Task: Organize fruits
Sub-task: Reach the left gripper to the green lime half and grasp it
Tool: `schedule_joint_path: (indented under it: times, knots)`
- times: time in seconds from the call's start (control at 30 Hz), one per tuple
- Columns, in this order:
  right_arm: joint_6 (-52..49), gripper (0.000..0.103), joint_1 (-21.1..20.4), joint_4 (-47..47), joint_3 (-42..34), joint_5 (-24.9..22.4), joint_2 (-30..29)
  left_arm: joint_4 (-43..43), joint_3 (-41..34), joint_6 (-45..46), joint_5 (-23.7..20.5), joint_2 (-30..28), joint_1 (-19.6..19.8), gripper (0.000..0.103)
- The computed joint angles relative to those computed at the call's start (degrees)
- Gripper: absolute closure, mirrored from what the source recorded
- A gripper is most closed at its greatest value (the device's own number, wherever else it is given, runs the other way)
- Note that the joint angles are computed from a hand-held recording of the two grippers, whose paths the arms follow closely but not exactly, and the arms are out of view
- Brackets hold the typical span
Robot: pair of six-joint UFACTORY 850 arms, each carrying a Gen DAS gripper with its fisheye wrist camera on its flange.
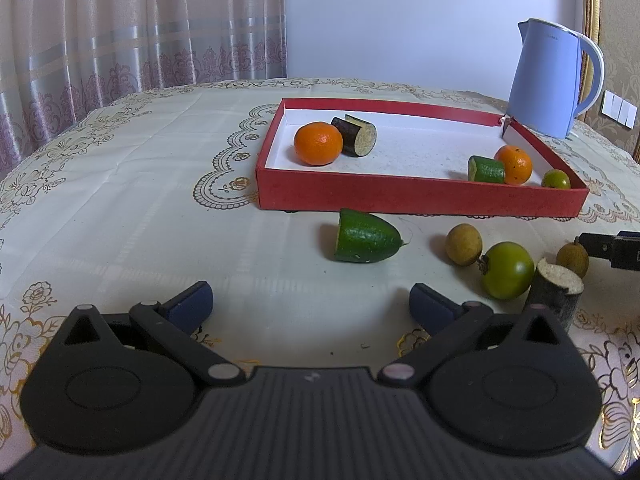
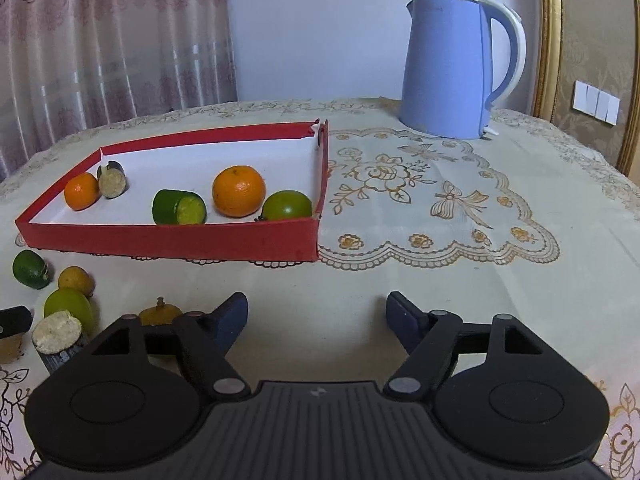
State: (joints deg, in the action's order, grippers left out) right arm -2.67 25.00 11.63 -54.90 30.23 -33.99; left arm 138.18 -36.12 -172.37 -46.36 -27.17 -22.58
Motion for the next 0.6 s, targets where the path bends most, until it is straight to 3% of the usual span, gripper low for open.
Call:
schedule_joint_path:
  times: [0.5, 0.6]
  knots:
    - [0.74, 0.015, -0.07, -2.32, -0.86, -1.60, -0.43, 1.42, -0.69, -3.72, 2.11, 1.67, 1.31, 0.000]
    - [1.14, 0.014, -0.16, -2.81, -0.89, -1.59, -0.49, -0.51, -2.09, -0.95, 2.03, 1.05, 0.90, 0.000]
